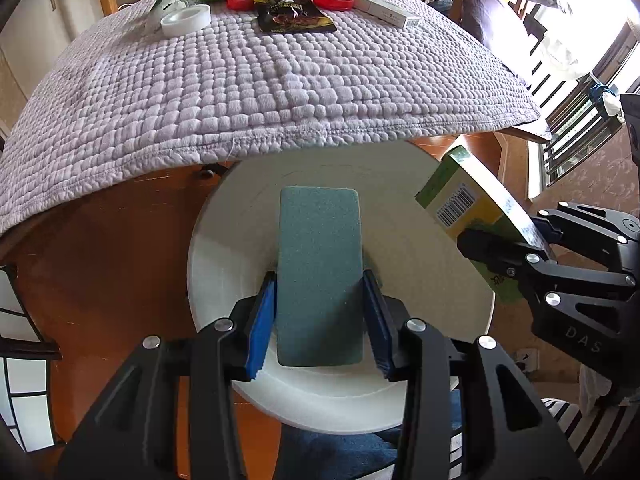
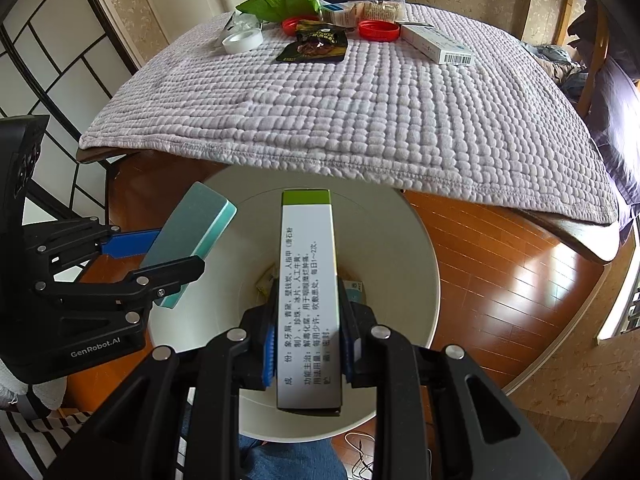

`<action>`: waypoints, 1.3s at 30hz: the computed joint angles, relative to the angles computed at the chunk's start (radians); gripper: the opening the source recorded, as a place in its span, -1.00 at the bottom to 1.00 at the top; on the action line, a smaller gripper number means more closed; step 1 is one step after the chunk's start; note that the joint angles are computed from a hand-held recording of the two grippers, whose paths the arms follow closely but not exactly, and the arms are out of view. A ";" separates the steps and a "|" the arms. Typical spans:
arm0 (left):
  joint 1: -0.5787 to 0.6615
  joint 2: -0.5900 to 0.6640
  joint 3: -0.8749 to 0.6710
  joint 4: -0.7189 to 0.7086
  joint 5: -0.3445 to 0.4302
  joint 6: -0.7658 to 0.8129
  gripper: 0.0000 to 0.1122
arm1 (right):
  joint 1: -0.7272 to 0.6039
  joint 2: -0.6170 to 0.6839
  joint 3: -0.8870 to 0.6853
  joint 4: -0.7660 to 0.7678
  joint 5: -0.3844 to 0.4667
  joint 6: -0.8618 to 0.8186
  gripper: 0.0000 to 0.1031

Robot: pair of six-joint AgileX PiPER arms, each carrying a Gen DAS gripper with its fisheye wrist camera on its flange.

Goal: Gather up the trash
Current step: 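Lower the white-green box and teal block into the bin opening with both tools, then open both tools to drop the white-green box and teal block into the bin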

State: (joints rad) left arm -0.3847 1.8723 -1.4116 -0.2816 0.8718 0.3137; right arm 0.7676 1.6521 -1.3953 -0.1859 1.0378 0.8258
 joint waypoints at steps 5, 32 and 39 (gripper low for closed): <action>-0.006 0.016 0.007 0.019 -0.007 -0.017 -0.22 | 0.001 0.021 0.008 -0.012 -0.011 0.020 -0.53; -0.016 0.131 0.016 0.066 -0.057 -0.025 -0.22 | -0.038 0.145 0.056 0.058 -0.119 -0.014 -0.52; -0.037 0.178 -0.017 0.082 -0.060 -0.046 -0.22 | -0.049 0.161 0.108 0.066 -0.171 -0.021 -0.52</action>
State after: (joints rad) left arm -0.4218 2.0503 -1.4287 -0.1998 0.8115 0.2680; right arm 0.7190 1.8133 -1.2873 -0.1196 0.8665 0.8049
